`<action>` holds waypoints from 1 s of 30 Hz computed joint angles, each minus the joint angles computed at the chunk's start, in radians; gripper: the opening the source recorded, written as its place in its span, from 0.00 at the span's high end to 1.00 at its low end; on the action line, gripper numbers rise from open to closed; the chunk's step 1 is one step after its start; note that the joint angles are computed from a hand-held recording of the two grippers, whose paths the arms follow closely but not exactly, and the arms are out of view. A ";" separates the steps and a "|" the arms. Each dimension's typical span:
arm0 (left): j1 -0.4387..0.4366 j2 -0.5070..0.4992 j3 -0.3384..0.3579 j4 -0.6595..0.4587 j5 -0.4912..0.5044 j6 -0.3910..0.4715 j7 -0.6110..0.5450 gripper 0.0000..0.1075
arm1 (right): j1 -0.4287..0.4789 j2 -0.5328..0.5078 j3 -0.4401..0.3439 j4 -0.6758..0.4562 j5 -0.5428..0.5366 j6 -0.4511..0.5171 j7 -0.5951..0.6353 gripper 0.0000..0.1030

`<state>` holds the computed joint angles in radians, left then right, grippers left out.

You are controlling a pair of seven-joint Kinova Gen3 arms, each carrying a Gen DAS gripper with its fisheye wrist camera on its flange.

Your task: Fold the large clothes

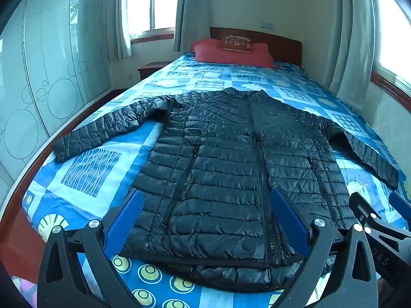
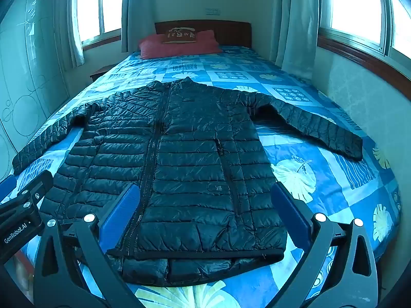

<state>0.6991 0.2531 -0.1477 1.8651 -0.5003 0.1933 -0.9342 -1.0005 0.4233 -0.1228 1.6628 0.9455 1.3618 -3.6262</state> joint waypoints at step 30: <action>0.021 0.005 -0.042 0.026 0.027 -0.027 -0.026 0.09 | -0.002 0.002 0.000 -0.010 -0.005 0.003 0.002 0.02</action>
<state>0.7206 0.2579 -0.1898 1.8908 -0.4730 0.1664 -0.9600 -1.0030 0.4254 -0.1224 1.6530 0.9407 1.3651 -3.6244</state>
